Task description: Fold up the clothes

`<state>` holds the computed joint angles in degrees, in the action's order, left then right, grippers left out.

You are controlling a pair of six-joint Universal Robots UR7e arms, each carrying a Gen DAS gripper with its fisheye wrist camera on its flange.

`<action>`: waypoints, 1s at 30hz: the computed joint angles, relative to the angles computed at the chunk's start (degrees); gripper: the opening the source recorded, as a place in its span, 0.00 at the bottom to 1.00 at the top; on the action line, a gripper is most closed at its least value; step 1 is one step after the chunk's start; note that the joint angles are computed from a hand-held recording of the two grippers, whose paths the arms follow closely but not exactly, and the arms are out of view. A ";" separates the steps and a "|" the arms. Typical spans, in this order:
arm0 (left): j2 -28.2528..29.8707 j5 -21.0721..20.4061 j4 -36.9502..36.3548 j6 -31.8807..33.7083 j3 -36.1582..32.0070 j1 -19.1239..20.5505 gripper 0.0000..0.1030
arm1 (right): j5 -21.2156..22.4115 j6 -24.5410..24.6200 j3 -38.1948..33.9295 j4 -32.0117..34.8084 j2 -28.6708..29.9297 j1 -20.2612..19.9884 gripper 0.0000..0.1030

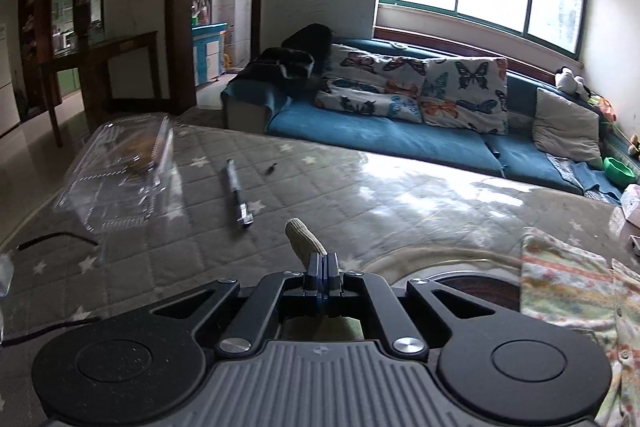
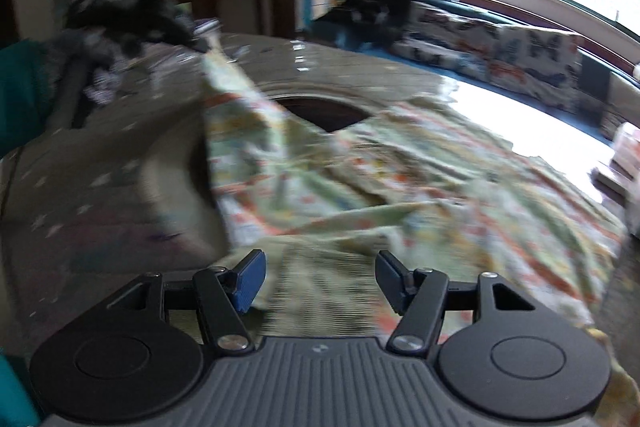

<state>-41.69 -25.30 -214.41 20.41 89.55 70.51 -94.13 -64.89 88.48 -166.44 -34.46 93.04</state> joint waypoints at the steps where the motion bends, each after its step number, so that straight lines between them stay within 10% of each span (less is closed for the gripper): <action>1: -0.28 0.09 -0.19 -0.36 0.59 0.08 0.01 | -0.03 -0.32 0.54 0.31 -0.04 0.21 0.60; 10: -2.27 -0.17 -1.87 -3.04 4.74 0.47 0.00 | -2.97 -2.93 4.24 -3.81 1.16 1.18 0.58; 18: -3.61 0.39 -5.96 -2.46 7.42 0.18 0.00 | -1.22 0.39 5.00 -1.10 -0.93 0.32 0.15; 30: -5.97 -1.11 1.60 -10.72 11.33 0.93 0.04 | -0.70 0.68 5.66 -0.95 -1.84 -0.33 0.18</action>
